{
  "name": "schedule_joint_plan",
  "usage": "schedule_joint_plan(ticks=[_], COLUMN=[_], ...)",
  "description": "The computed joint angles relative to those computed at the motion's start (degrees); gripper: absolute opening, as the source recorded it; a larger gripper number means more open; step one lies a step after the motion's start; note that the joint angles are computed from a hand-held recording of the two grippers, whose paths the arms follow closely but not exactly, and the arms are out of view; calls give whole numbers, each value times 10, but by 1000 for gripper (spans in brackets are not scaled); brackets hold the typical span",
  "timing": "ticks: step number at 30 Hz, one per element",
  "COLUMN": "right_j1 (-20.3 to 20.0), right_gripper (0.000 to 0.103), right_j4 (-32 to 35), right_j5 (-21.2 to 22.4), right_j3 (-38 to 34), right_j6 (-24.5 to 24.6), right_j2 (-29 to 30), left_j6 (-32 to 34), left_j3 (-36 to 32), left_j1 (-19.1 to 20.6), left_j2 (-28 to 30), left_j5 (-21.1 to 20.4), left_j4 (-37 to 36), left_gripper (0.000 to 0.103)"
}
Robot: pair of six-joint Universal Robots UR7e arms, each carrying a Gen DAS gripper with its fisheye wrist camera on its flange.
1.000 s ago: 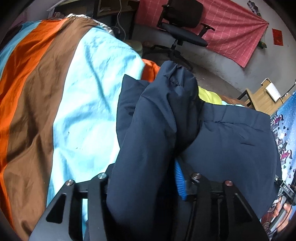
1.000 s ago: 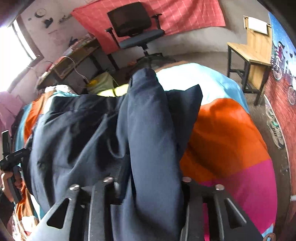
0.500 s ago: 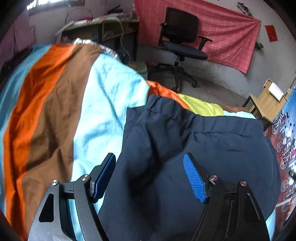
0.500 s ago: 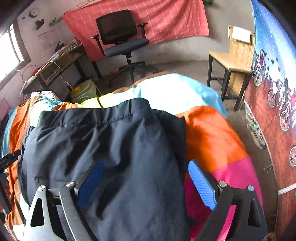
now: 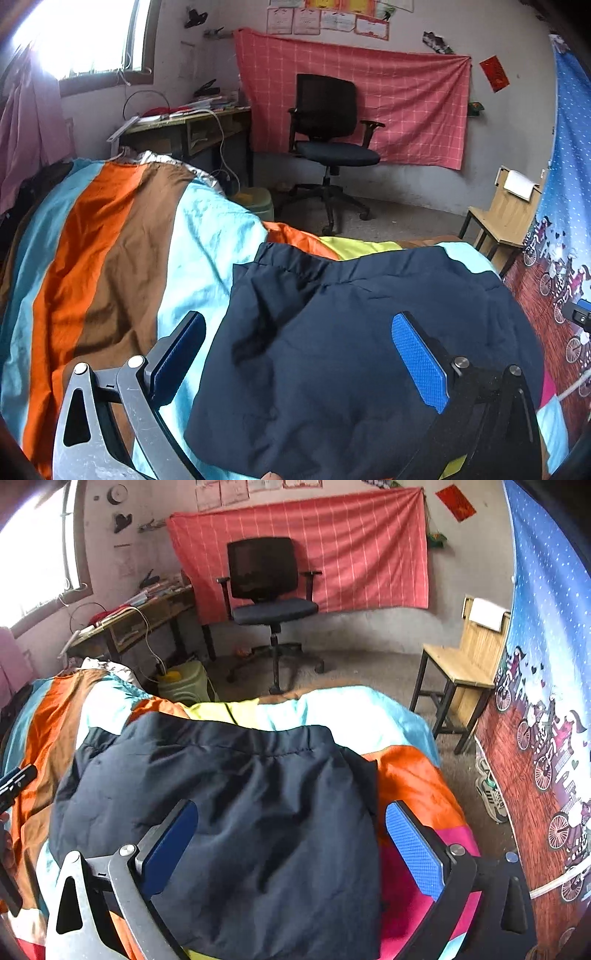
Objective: Fold large clothes
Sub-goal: 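Open both tools and release the jacket onto the bedspread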
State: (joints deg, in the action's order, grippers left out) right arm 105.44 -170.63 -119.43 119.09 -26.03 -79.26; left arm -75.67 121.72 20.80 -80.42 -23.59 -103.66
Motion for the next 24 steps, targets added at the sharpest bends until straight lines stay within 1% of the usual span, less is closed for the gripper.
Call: schedule_joint_plan(ticks=[2,4,10,13,18,24], right_j1=[6,14,26,30,52,85], right_gripper=[103,103,103,103,103,103], right_j4=[-13,-38,-126,-143,-159,-186], right_j5=[5,13,45,55,52,59], right_j3=[16,40,111,135,163,204], right_j6=[3,-1,-34,-37,-32,-22], right_j2=[-8,-21,-56,-73,-98,-133], left_j6=[-20,-55,-122,-158,-199,-208], left_j3=[-3,-8,-8,-7,-4,6], left_j1=[-15,-35,-91,-121,-166,-202], left_j2=[-2,-4,-17,-27,-35,-48], left_j5=[1,4,4,0,-22,-47], left_j4=[29,79,171,217,260,267], left_gripper=[99,99,99,99,99,99])
